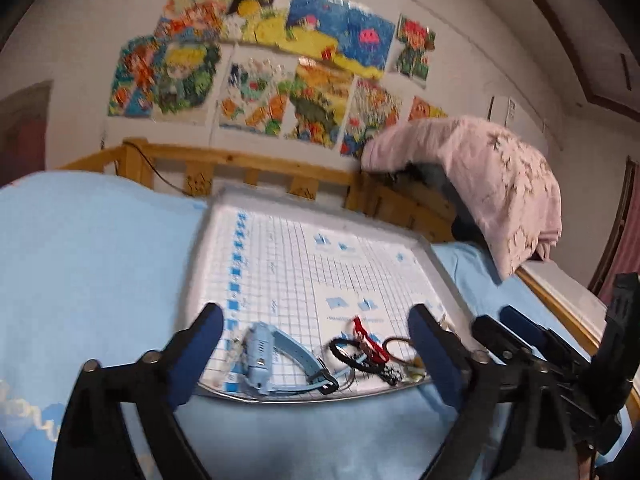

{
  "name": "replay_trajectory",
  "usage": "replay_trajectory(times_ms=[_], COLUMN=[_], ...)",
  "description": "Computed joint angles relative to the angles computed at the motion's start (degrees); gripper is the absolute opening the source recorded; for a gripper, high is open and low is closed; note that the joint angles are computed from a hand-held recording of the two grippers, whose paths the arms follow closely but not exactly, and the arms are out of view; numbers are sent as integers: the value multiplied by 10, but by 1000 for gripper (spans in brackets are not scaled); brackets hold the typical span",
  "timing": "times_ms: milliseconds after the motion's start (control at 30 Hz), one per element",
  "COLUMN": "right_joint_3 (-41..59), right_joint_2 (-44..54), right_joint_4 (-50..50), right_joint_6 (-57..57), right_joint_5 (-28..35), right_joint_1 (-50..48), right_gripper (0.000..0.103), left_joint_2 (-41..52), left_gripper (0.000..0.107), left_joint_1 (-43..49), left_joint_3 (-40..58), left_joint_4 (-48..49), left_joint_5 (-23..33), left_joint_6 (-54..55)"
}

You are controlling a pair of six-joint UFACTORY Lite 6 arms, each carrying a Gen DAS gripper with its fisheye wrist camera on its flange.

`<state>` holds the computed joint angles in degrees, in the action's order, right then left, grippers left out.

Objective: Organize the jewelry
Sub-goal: 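Carry both silver rings into the grey tray and open both tools, then withdraw both tools from the tray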

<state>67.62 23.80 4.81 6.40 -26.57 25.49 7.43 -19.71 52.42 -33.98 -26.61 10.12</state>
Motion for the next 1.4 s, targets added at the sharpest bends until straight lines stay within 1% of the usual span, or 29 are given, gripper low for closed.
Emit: replay_trajectory(times_ms=[33,67,133,167,233,433,500,567,667,800,867,900,1033,1067,1133,1200,1267,1333,1400], right_joint_3=[-23,-36,-71,-92,-132,-243,-277,-306,-354,-416,-437,-449,-475,-477,-491,-498,-507,-510,-507], right_joint_2=[-21,-35,-68,-88,-127,-246,-289,-329,-395,-487,-525,-547,-601,-611,-640,-655,-672,-679,-670], right_joint_4=[1,-1,-18,-24,-14,25,64,108,161,259,314,349,436,455,507,550,600,645,666], right_joint_6=[2,7,28,37,33,0,-37,-77,-128,-222,-278,-313,-395,-412,-456,-492,-533,-571,-588], right_joint_5=[-14,-21,-39,-49,-67,-108,-113,-116,-119,-139,-149,-158,-177,-178,-190,-205,-230,-264,-283], right_joint_1=[1,2,3,4,13,50,71,96,126,182,213,234,291,301,335,366,406,444,461], right_gripper=[76,78,82,87,93,99,100,100,101,101,101,101,101,101,101,101,101,101,101], left_joint_2=[-22,-41,-81,-97,-141,-263,-300,-344,-399,-462,-478,-486,-503,-504,-502,-496,-488,-478,-467], left_gripper=[101,103,103,103,103,103,103,103,103,103,103,103,103,103,103,103,103,103,103], left_joint_1=[-8,-16,-29,-31,-50,-116,-138,-174,-233,-341,-386,-419,-525,-541,-594,-637,-668,-685,-693], left_joint_3=[-22,-43,-81,-95,-130,-219,-244,-271,-299,-324,-329,-331,-339,-341,-346,-349,-351,-352,-357], left_joint_4=[-13,-24,-46,-52,-97,-217,-250,-303,-373,-465,-493,-511,-562,-570,-595,-617,-637,-652,-665], left_joint_5=[-21,-41,-71,-76,-97,-141,-154,-179,-226,-319,-361,-394,-497,-513,-568,-609,-637,-652,-659], left_joint_6=[10,19,39,48,92,209,236,279,337,409,430,440,459,460,454,444,431,419,402])
